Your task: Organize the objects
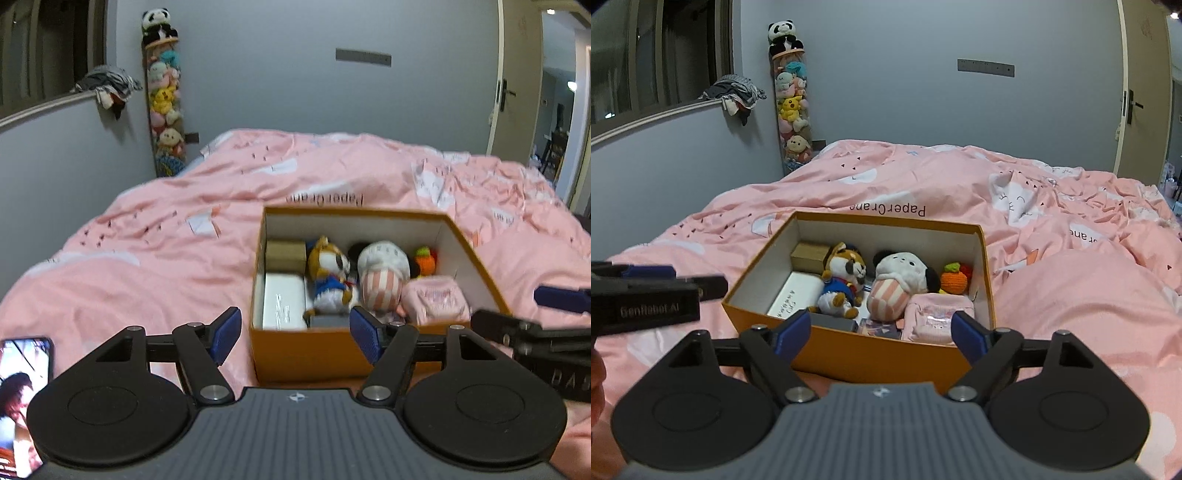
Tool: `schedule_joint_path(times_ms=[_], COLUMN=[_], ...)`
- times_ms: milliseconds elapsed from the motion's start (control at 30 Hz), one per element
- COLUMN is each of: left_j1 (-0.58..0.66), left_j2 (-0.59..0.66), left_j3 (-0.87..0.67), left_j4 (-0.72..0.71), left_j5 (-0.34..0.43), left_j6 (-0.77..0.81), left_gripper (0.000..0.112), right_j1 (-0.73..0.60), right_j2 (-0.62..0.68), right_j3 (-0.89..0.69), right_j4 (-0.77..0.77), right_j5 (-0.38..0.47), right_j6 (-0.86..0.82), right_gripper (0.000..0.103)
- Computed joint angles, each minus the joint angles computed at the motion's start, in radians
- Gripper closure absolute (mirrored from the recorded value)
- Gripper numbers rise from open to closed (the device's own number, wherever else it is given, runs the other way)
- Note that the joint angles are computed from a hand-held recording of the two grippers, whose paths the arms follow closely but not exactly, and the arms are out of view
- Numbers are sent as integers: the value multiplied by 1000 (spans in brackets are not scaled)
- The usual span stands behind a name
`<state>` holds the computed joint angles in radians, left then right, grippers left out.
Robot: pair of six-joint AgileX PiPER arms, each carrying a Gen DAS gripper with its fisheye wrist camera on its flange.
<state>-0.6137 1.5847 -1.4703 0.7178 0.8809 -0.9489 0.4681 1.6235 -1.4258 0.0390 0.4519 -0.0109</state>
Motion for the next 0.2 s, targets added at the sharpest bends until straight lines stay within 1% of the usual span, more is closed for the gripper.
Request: schedule_joint_path(times_ms=[133,200], left_j1=[9,5], left_j2=[-9,-9], left_j3=[26,30], left_j4=[-32,-22], left_j5=[-42,-41], left_j6=[2,-6], left_gripper=[35,34], right_j1=[-10,-9], right_j2=[29,38], right_j3=[-23,-30], right_j4=[32,22], right_j5=[20,26], right_j6=[-19,-9], right_gripper=[19,19])
